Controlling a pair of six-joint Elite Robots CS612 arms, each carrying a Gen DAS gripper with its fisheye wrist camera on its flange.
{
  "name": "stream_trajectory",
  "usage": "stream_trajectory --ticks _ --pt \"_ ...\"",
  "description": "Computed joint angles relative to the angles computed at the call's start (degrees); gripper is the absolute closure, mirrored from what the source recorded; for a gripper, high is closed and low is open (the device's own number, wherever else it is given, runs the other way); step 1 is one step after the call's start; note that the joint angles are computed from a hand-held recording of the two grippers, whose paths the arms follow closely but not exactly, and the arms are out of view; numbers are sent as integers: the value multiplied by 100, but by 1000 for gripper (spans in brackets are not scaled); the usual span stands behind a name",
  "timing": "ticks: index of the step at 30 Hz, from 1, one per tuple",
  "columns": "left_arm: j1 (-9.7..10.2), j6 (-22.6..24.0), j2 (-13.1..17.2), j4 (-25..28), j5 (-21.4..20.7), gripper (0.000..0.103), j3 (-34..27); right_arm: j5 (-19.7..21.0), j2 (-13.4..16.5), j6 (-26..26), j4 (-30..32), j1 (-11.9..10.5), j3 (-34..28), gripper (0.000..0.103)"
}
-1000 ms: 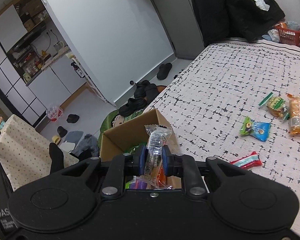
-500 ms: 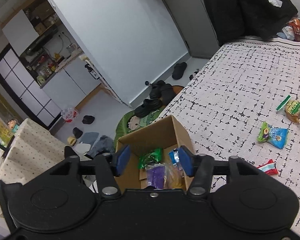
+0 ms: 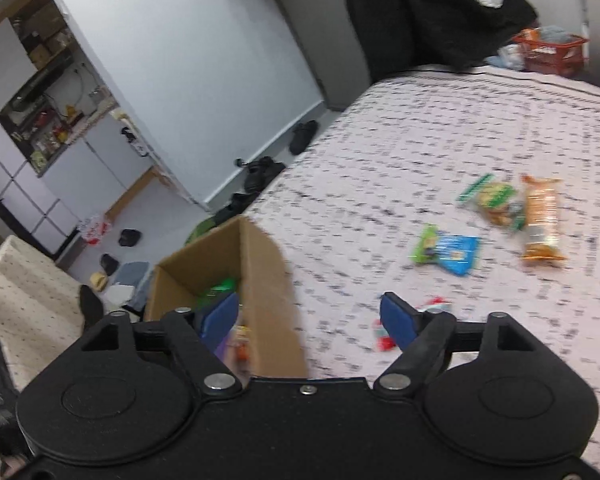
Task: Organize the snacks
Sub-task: 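Move both tools back toward the red bar and orange bread pack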
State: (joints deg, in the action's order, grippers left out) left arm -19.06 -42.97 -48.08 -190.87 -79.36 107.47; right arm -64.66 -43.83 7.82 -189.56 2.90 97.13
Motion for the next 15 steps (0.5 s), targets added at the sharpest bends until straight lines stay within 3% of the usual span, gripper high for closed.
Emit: stream_trajectory --ticks 4,7,10,15 --pt "-74 90 -22 12 128 9 -21 -130 -19 98 15 -135 90 21" --pt "-118 165 -24 46 156 7 -61 -185 -34 299 -19 -236 156 11" --pt "-158 264 -21 89 99 1 -113 -293 -20 347 -112 -298 190 7" --pt "-276 585 -28 115 116 0 -194 -516 12 447 -301 -410 230 0"
